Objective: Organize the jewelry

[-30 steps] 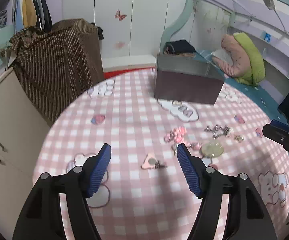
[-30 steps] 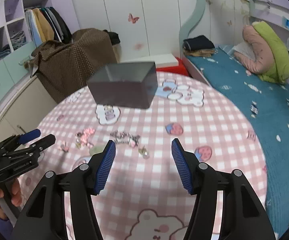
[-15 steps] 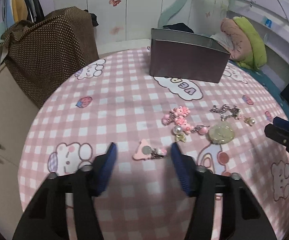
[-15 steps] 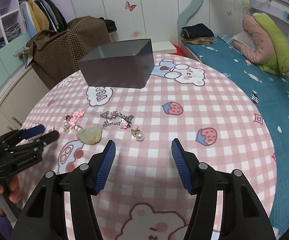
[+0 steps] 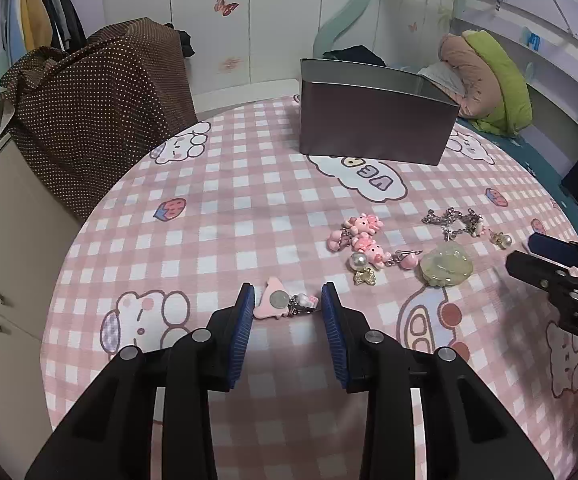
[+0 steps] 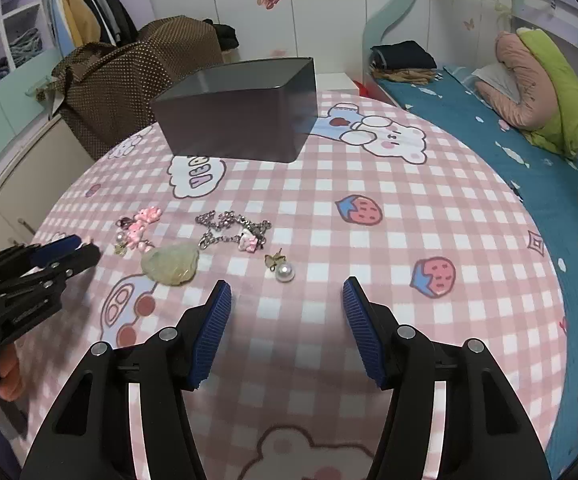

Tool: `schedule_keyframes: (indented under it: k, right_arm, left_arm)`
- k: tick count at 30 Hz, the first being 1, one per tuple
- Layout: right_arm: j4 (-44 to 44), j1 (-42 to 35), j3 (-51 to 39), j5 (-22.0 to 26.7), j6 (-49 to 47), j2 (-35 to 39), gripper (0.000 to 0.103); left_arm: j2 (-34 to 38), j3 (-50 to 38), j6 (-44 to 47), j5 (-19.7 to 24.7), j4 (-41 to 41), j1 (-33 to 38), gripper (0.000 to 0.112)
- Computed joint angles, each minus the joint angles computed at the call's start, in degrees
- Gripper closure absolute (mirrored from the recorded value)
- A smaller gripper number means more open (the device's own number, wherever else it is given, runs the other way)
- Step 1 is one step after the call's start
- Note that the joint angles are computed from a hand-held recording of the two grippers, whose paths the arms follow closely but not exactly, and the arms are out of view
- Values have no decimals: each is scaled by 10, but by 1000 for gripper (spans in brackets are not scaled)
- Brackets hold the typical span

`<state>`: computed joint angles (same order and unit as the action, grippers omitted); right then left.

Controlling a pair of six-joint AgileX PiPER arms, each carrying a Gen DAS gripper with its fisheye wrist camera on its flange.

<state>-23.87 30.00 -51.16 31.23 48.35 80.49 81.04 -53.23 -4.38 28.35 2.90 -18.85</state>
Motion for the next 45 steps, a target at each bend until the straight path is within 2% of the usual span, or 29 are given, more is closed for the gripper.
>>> schedule_keyframes:
  k: [3,4,6,7,9,10,11,12,14,17,19,28,31,37,40,41,42,45]
  right_arm:
    - [-7,-4,-8,-1,2,15,48]
    - [-13,-3,-11,-2,4,19,51]
    - [-23,-1,-15,-4,7,24,66]
    - [-17,-3,-15,-7,1,25,68]
    - [0,-7,-14,-15,-19,24,79]
    - [7,-10,-13,-18,-26,23,84]
    - [17,-12,-12,-22,-37,23,90]
    - [22,-14,-11,-23,-41,22,91]
    - [33,-17,-9,-30,-52,20,91]
    - [21,-14,-1,-39,-39,9,91]
    - [16,-11,3,-40,-34,1,91]
    - [48,-15,2,-43,-65,-39,91]
    - [54,-13,-3,-39,-72,-48,91]
    - [65,-14,-7,-37,-84,-58,91]
    - [79,-16,-8,-39,-95,-56,91]
    - [80,-15,-7,-40,-95,-54,91]
    - [82,-15,-6,-40,-97,-52,91]
    - [89,-17,-3,-42,-102,-49,91]
  left_arm:
    - [-2,1,6,0,-6,-1,80]
    - [-3,2,7,0,-7,-1,80]
    - [-4,3,8,0,-7,-3,80]
    - [-5,4,6,-1,-4,-5,80]
    - [-8,6,13,-5,-10,-4,82]
    - [-11,6,22,-7,-19,-3,85]
    - [-15,5,31,-7,-29,-2,93]
    - [-16,3,49,-3,-47,3,105]
    - [-13,-3,89,4,-87,10,108]
    - [-8,-2,81,3,-81,11,108]
    - [-7,1,101,6,-105,19,112]
    - [-31,2,181,14,-188,53,112]
    - [-36,1,234,25,-245,71,112]
    - [-48,11,250,27,-254,80,112]
    - [-33,7,230,29,-237,72,101]
    - [-30,6,208,26,-217,64,85]
    - [-29,7,189,16,-198,54,73]
    - [-18,3,156,1,-157,34,72]
